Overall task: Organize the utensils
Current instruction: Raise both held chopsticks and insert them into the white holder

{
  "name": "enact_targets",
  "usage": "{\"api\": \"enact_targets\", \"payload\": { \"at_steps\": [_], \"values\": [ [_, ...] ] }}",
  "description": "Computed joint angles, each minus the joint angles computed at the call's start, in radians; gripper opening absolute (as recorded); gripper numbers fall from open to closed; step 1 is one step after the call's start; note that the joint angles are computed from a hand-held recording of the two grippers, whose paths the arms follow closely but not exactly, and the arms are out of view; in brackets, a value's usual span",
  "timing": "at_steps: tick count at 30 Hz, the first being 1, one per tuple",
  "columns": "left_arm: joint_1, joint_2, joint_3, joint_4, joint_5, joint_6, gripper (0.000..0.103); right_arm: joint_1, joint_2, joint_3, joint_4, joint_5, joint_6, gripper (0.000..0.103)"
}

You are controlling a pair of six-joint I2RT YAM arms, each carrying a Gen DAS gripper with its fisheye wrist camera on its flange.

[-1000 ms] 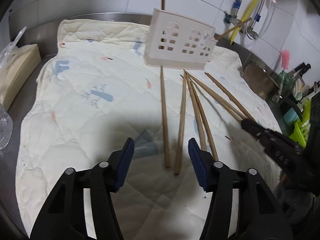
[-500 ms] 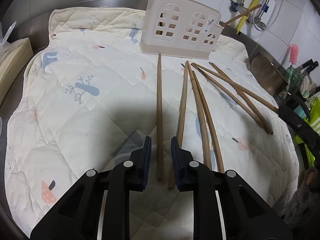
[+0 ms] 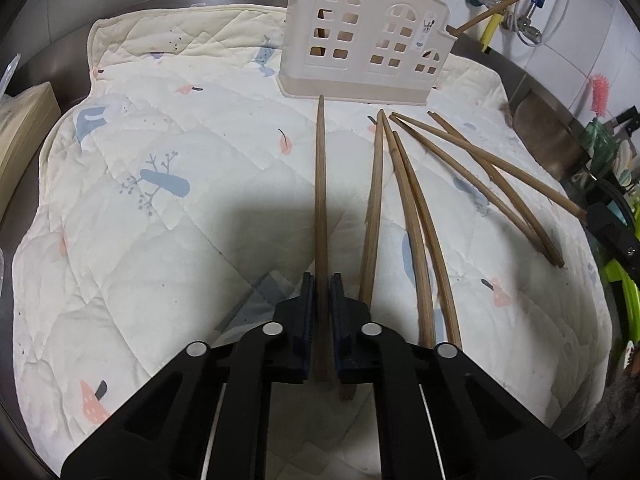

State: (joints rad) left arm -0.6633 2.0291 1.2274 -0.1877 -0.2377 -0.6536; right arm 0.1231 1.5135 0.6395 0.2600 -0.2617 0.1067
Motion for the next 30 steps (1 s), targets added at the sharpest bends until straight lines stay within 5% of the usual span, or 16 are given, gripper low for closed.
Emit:
{"api": "enact_targets", "payload": {
  "at_steps": [9,20,30],
  "values": [
    [0.002,-0.005,0.036,-0.058,-0.002,0.029,0.005,0.005,-0.017,-0.002,-0.003,-0.003,0.006,0.007],
    [-0.022,-0.194,-0.014,-0.039,-0.098,0.073,0.005,0.004,-0.047,0.03,-0.021,-0.002,-0.003,0.007],
    [-0.006,-0.255,0.09,-0.086,-0.129,0.188,0.005,-0.001,-0.009,0.206,-0.126,-0.019,-0.08,0.007]
  ]
}}
